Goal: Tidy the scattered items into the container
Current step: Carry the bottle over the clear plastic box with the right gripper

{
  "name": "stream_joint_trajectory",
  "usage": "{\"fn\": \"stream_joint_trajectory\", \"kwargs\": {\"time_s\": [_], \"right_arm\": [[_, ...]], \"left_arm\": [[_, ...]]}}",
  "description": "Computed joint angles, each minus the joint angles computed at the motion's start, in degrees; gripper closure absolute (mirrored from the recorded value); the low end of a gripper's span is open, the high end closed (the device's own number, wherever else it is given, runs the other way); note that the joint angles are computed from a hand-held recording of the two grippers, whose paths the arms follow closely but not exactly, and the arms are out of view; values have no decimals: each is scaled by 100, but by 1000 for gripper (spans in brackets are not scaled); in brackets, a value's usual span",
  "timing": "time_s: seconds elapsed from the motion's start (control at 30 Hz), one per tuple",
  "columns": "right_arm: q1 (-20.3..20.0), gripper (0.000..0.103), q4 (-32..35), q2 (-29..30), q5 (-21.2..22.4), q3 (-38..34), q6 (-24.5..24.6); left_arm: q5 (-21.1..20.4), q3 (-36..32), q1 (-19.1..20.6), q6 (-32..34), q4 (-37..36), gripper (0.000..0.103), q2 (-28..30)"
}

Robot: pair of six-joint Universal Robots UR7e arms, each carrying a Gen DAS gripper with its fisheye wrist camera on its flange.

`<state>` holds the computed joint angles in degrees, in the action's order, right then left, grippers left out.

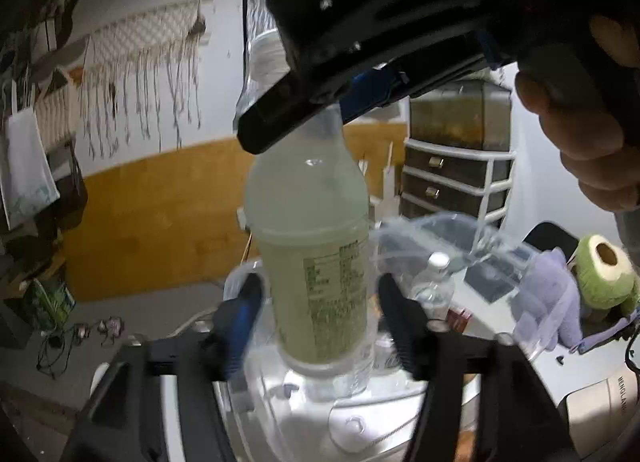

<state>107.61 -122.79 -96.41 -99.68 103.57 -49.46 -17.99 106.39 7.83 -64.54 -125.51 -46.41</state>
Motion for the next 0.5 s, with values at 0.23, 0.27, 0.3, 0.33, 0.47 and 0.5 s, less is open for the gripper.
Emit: {"fn": "stream_joint_trajectory", "kwargs": {"time_s": [0.23, 0.27, 0.3, 0.33, 0.47, 0.5], "right_arm": [[-238, 64, -31, 423, -134, 8, -437], [-260, 64, -38, 485, -171, 10, -509], [-280, 64, -52, 545, -213, 18, -581], [-299, 64, -62, 606, -260, 23, -655], [-396, 64, -73, 818, -410, 52, -816], [-428, 64, -83, 859, -431, 71, -834]], "left_arm": [[-343, 428, -113, -1047, 389, 28, -284], [-375, 487, -151, -1283, 477, 28, -347], [-402, 543, -191, -1528, 574, 28, -410], [-418, 594, -239, -1834, 735, 28, -478], [-550, 721, -398, -3200, 1672, 28, -746], [-592, 743, -428, -3478, 1866, 28, -798]]}}
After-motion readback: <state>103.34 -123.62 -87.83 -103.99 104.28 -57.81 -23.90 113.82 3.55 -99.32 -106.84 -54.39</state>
